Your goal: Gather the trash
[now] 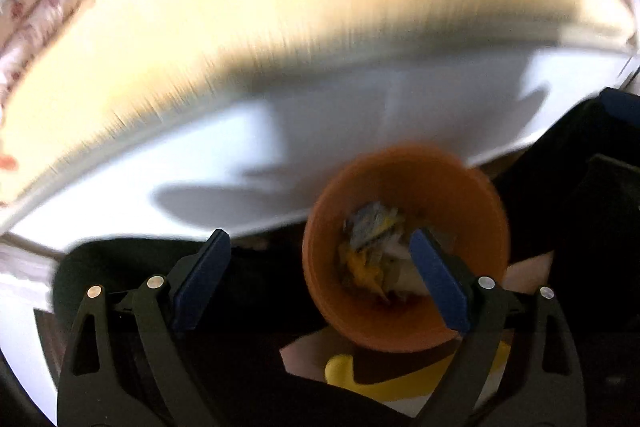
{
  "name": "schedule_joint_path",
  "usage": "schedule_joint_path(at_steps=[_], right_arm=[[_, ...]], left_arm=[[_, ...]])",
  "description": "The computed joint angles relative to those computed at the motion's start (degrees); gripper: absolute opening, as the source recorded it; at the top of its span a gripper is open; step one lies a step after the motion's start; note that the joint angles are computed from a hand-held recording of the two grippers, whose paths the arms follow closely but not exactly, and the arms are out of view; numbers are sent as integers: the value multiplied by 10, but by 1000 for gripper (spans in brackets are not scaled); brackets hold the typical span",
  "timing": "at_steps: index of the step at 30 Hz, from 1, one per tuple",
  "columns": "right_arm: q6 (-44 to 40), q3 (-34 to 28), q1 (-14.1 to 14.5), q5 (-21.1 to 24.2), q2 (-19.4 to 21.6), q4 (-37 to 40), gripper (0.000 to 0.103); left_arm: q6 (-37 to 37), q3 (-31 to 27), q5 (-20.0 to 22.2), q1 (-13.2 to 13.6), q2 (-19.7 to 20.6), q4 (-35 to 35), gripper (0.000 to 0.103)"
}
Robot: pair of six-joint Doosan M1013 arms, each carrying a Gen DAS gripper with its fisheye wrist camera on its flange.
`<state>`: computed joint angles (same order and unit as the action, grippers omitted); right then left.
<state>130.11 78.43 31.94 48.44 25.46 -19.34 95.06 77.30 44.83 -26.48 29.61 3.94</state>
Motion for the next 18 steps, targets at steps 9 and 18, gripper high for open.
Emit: schedule_joint_path(at_steps=[9,18], right_arm=[[110,-84,-31,-9,-1,-185,98],[159,-248,-60,117,114,-213,98]], left_arm=[[-9,-112,-64,14,8,-51,93],[-133,-305,6,8,119,40,93]])
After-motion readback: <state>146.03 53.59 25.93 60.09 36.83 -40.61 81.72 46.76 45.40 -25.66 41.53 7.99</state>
